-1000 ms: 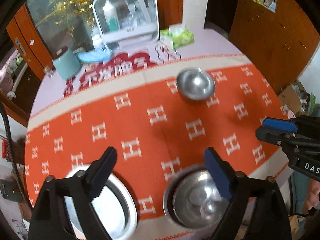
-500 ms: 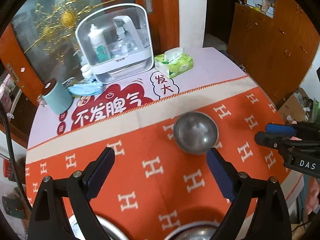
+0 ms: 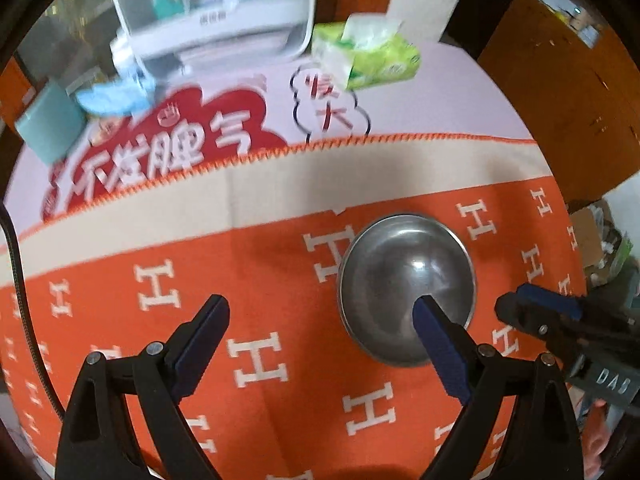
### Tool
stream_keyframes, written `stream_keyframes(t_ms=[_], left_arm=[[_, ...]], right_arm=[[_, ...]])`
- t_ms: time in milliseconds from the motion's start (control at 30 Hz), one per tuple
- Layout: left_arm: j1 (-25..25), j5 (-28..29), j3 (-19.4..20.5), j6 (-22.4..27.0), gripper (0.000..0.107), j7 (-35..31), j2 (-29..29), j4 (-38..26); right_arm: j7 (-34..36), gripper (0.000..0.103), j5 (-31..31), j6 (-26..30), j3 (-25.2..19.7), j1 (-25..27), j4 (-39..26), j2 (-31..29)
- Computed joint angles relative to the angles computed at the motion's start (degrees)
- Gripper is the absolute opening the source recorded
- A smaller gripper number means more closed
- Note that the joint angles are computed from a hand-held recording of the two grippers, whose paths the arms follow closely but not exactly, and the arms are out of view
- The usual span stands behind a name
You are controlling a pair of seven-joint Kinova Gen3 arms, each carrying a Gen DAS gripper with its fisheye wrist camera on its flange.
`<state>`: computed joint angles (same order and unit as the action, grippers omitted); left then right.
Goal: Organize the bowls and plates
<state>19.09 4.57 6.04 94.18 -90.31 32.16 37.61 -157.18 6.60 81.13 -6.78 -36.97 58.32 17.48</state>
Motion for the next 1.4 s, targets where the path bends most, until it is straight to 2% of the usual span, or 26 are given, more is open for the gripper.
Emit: stream_keyframes(t_ms=[100, 133, 200, 267, 333, 367, 433, 467, 500, 533, 700, 1000, 1200, 1400], left_arm=[[-2.3, 4.0, 1.2, 1.6, 0.088, 1.6, 2.5, -1.1], [-2.9, 5.1, 1.5, 1.6, 0.083, 1.8, 3.1, -1.0], [-3.0, 5.5, 1.5, 2.0, 0.076, 1.8, 3.8, -1.4], [-2.7, 5.4, 1.5, 3.1, 0.070, 1.3, 4.9, -2.6], [-2.5, 5.4, 1.6, 4.1, 0.057, 0.6, 5.8, -3.5], [-2.4, 5.5, 1.6, 5.0, 0.053, 0.4, 6.5, -4.5], [-2.2, 5.7, 1.7, 7.2, 0.033, 0.2, 8.0, -6.8], [-2.2, 6.0, 1.8, 7.9, 0.027, 0.2, 8.6, -7.5], [-2.2, 6.2, 1.8, 8.5, 0.013, 0.2, 9.0, -7.9], [-2.3, 6.7, 2.0, 9.2, 0.009, 0.0, 9.4, -8.3], [-1.5, 5.8, 1.2, 8.4, 0.006, -0.6, 8.6, -6.8], [-1.9, 5.9, 1.4, 9.8, 0.007, -1.3, 6.0, -8.2], [-2.9, 5.9, 1.3, 10.7, 0.007, -3.0, 1.9, -8.1], [-5.1, 6.3, 1.2, 11.1, 0.008, -4.7, -3.6, -5.5]], right_arm=[[0.5, 0.039, -1.5, -0.8, 0.1, 1.3, 0.6, 1.0], [0.6, 0.038, -2.0, -1.0, 0.1, 1.6, 0.7, 1.2], [1.3, 0.029, -3.6, -2.0, 0.0, 2.7, 1.3, 1.6], [2.1, 0.026, -4.9, -2.0, 0.0, 3.6, 1.4, 2.0], [2.6, 0.023, -5.5, -1.6, 0.1, 4.0, 1.2, 2.6], [3.1, 0.018, -6.0, -1.3, 0.1, 4.4, 1.0, 3.0], [3.8, 0.012, -7.5, -2.0, 0.0, 5.1, 1.5, 3.1], [4.1, 0.010, -8.0, -2.7, 0.0, 5.4, 2.0, 3.1], [4.3, 0.008, -8.3, -3.0, -0.1, 5.5, 2.2, 3.0], [4.4, 0.008, -8.3, -3.2, 0.0, 5.5, 2.2, 3.1], [4.5, 0.007, -8.2, -2.5, 0.2, 5.2, 1.5, 3.1], [3.0, 0.007, -7.1, -2.0, 0.2, 3.8, -0.1, 1.6], [1.4, 0.007, -3.7, 0.7, 0.0, 0.7, -4.8, 0.7], [0.1, 0.007, -0.5, 3.8, -0.1, -3.5, -10.3, 0.9]])
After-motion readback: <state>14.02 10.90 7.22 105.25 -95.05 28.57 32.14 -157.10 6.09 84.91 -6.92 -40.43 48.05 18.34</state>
